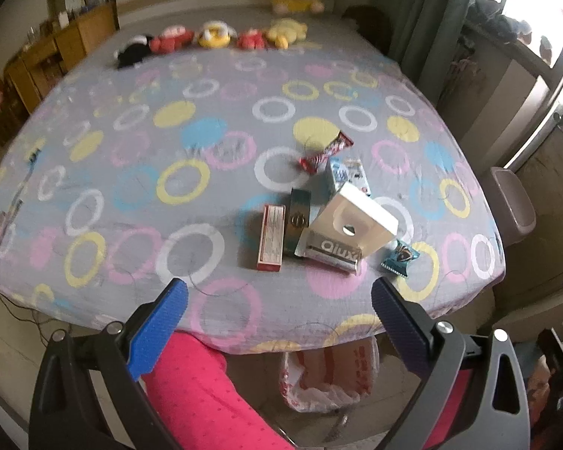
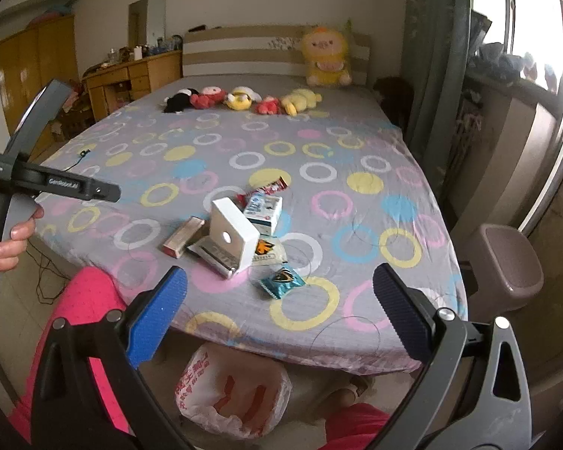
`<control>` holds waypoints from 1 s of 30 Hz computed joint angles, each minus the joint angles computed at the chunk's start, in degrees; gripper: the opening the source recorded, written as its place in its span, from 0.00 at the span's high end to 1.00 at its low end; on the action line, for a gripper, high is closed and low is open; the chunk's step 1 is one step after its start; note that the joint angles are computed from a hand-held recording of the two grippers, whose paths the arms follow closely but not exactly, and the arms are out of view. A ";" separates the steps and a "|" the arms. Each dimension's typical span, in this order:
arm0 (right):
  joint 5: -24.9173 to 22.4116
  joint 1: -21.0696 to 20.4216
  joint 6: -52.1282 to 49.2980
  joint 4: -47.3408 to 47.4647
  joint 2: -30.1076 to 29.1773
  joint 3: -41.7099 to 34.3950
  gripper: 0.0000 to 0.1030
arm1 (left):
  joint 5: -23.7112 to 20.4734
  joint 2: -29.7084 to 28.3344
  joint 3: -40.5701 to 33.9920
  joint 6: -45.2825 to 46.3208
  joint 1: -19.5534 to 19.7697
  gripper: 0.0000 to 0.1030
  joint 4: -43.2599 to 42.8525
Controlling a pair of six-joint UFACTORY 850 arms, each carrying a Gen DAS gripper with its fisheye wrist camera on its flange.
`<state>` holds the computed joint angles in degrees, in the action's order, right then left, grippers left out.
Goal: Collect trash
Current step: 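Move the right tool to the teal snack packet while the left tool approaches the red-white medicine box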
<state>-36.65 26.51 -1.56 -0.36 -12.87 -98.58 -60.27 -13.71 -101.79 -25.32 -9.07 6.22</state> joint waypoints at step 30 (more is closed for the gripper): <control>-15.42 -2.13 -9.28 5.85 -26.18 -21.88 0.06 | -6.49 -17.51 -6.76 15.15 4.62 0.07 -7.23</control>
